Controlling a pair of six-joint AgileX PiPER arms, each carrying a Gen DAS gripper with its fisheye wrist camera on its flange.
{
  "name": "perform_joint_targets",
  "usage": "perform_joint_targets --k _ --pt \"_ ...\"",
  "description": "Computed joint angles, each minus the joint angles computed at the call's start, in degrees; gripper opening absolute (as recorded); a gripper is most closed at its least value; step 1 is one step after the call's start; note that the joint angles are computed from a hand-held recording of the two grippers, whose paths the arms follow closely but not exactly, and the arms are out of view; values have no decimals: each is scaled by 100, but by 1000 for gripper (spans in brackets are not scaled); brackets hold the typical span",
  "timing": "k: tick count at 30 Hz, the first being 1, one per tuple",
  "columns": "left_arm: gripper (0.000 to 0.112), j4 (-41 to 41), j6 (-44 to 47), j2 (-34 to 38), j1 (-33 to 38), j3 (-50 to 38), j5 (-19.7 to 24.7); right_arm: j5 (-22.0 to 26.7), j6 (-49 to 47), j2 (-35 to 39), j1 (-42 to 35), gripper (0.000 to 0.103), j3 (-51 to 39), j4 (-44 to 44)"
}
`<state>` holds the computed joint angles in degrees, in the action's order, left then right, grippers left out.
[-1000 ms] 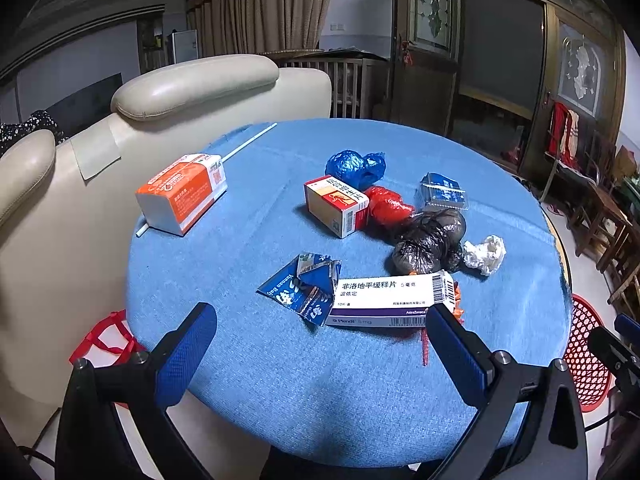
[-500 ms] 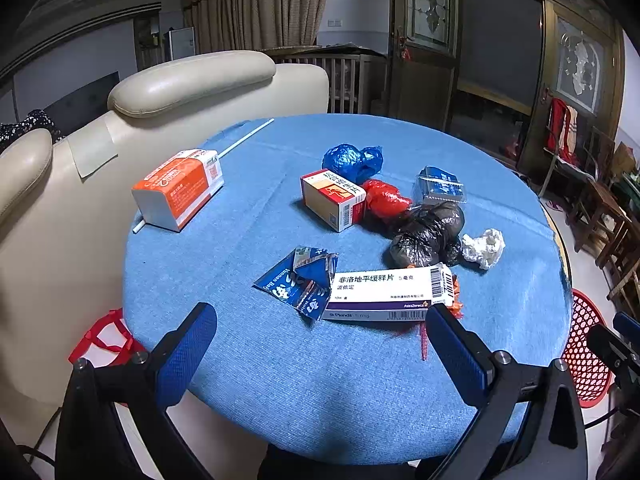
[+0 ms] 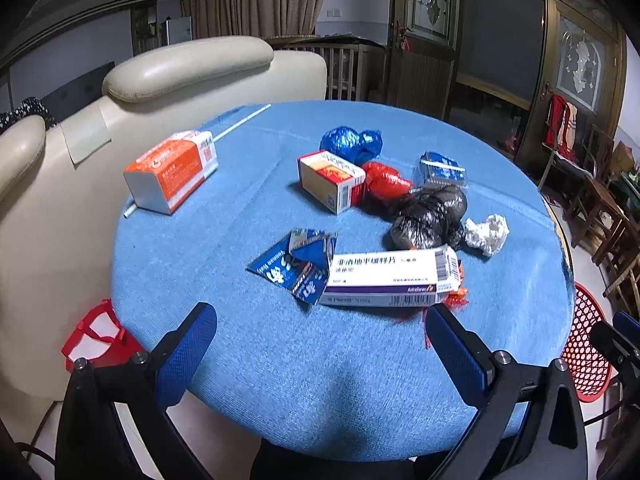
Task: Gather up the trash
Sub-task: 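Grasp the blue foil wrapper with left tool while right grasps white medicine box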
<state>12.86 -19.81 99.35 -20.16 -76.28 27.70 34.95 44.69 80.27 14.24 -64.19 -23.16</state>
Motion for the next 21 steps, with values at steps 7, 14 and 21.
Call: perform_joint_targets --k 7,14,21 --pt "103 -1052 1727 239 218 21 -196 -73 -78 50 -74 103 183 124" --pt "103 -2453 4489 1034 429 -1114 445 -174 -552 328 -310 103 293 731" --pt "103 -2672 4373 1390 921 -1691 645 -187 -683 504 -432 103 294 939"
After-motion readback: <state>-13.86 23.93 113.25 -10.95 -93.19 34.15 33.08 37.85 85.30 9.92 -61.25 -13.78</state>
